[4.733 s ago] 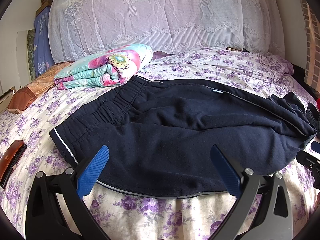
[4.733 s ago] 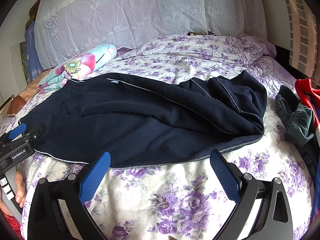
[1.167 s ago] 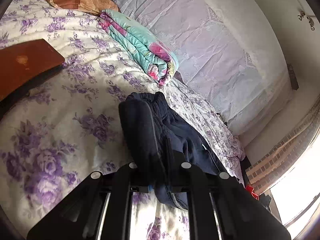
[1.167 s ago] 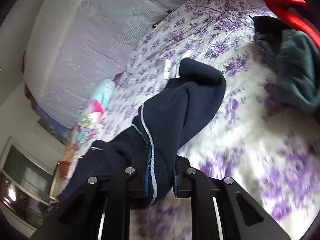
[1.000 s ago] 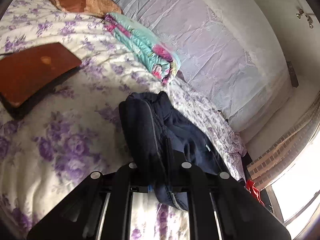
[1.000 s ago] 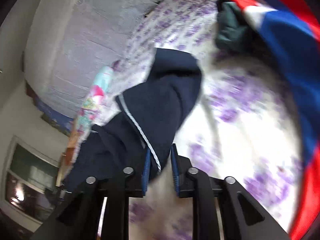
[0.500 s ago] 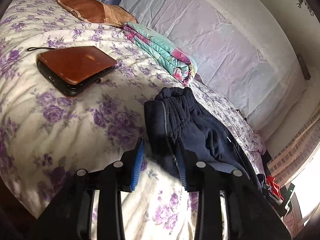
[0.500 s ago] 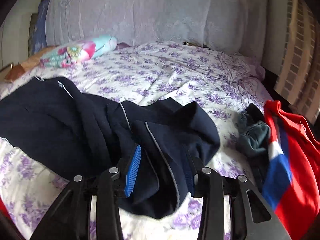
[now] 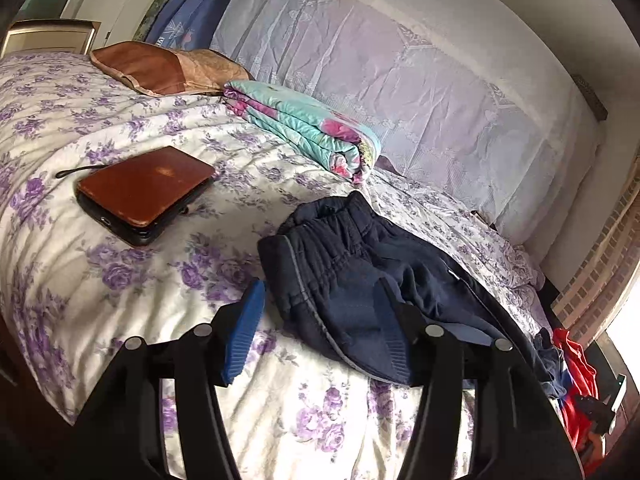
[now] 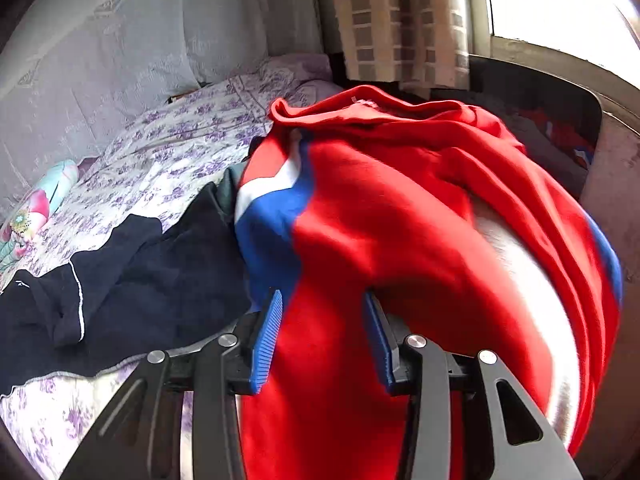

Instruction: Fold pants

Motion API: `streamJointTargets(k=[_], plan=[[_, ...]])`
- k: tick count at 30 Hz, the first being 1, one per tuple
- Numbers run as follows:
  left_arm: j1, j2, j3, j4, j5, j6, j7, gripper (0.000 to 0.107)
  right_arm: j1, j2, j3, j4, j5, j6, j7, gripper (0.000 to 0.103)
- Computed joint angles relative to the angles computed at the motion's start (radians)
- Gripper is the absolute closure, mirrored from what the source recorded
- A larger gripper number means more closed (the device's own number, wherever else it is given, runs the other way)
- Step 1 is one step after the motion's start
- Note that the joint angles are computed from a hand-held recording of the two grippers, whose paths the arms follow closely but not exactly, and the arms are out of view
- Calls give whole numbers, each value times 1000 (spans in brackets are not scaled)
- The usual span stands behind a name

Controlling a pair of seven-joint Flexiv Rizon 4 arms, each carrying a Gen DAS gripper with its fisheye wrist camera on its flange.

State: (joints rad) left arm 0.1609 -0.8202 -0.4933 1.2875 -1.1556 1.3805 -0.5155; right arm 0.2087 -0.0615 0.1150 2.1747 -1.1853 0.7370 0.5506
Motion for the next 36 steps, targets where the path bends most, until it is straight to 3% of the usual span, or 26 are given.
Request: streamJointTargets(k=[3, 5, 6, 11, 17, 19, 23, 27, 29, 33, 34, 35, 36], plan=[[-9, -6, -5, -12, 12, -23, -10, 50, -35, -18, -33, -12, -213, 215, 98, 55], [-9, 1, -25, 0, -8, -17, 15, 45, -54, -97, -64, -95, -323, 373, 109, 56], [-9, 6, -37, 9, -26, -4, 36, 42, -50, -133, -68, -138, -338, 403, 75, 56], [-29, 35, -29, 45, -68, 46, 118, 38, 88, -345, -90, -414, -143, 246, -452, 56], [-26, 38, -14, 49, -90, 57, 96, 35, 130, -533, -97, -685, 180, 160, -859, 56], [-26, 34, 4, 46, -87, 32, 59, 35, 122, -565, -106, -719, 244, 186, -894, 56], [-37, 20, 43, 36, -51, 21, 1, 31, 137, -570, -158, -706, 286, 319, -824, 55], [-27, -3, 51, 21, -4, -37, -87, 31, 167, -649, -132, -835, 398, 188, -1062, 53], [-20, -3, 31, 28, -12, -28, -78, 31, 203, -677, -153, -881, 415, 106, -1131, 53], [-23, 11, 15, 45, 1, 17, -20, 31, 226, -679, -196, -880, 449, 120, -1160, 53], [-22, 15, 8, 50, 3, 30, -4, 30, 217, -669, -196, -860, 466, 163, -1150, 64], [-19, 20, -2, 58, 2, 45, 16, 29, 213, -655, -202, -836, 482, 196, -1126, 84], [-15, 25, -12, 64, 0, 57, 33, 28, 214, -635, -219, -799, 481, 245, -1082, 86]])
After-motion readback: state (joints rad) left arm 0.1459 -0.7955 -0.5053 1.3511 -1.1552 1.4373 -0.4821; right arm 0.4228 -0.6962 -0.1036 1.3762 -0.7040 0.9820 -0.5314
